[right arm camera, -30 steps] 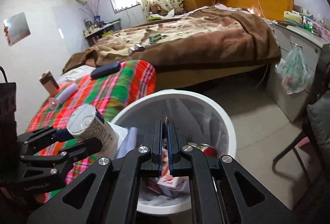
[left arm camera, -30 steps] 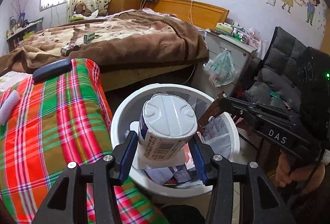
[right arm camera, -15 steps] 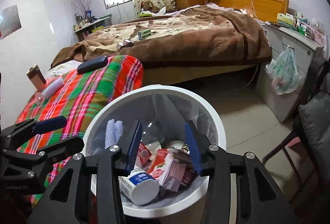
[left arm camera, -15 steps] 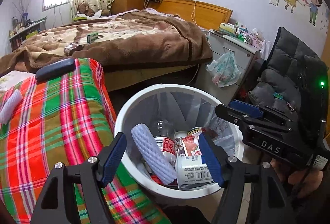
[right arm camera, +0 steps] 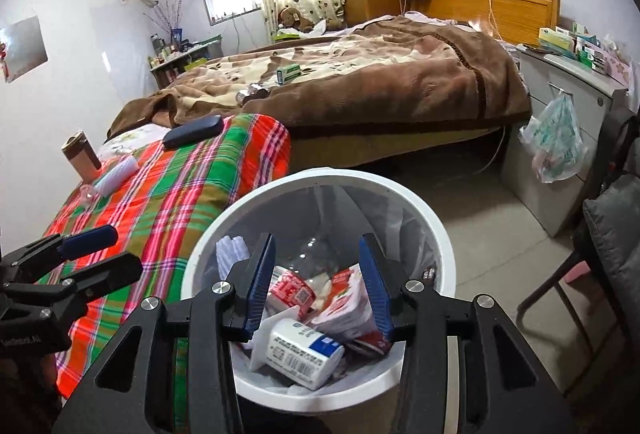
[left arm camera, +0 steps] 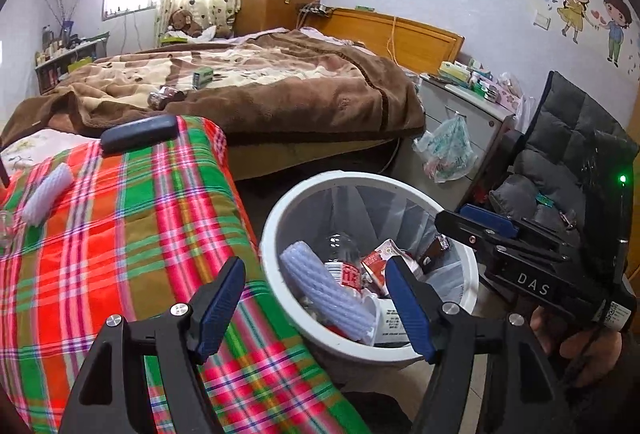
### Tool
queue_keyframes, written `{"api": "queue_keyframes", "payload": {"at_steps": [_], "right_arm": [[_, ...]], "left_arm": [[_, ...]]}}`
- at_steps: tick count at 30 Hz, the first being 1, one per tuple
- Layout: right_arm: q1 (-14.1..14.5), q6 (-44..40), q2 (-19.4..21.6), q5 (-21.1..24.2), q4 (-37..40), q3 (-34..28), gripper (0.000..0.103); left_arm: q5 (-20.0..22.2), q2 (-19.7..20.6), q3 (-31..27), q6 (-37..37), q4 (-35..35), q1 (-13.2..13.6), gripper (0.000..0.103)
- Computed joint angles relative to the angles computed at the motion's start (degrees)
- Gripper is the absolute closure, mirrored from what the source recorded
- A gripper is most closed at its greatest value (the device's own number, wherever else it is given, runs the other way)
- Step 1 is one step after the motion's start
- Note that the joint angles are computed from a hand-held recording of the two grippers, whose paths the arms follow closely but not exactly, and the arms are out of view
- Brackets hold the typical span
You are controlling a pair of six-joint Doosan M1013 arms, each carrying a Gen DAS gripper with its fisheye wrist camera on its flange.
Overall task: Collect trash
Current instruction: 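Move both tools back over the plaid bed toward the clear cup and foam sleeve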
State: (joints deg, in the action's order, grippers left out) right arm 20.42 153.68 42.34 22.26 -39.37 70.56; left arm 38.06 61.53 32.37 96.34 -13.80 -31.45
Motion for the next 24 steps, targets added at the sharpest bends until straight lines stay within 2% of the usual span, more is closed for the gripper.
{"api": "queue_keyframes", "payload": {"at_steps": [11,24], "right_arm": [[1.2,1.1,0.5,-0.9,-0.8,-1.2,0.058],[2.8,-7.6,3.0,-0.6,7.3,-5.9,0.058]], "left_arm": [[-6.2,-4.6,8.6,-3.0,2.2,1.2,0.031],[-11.6,-8.5,15.8,-12.9,11.1,3.5,0.031]]}}
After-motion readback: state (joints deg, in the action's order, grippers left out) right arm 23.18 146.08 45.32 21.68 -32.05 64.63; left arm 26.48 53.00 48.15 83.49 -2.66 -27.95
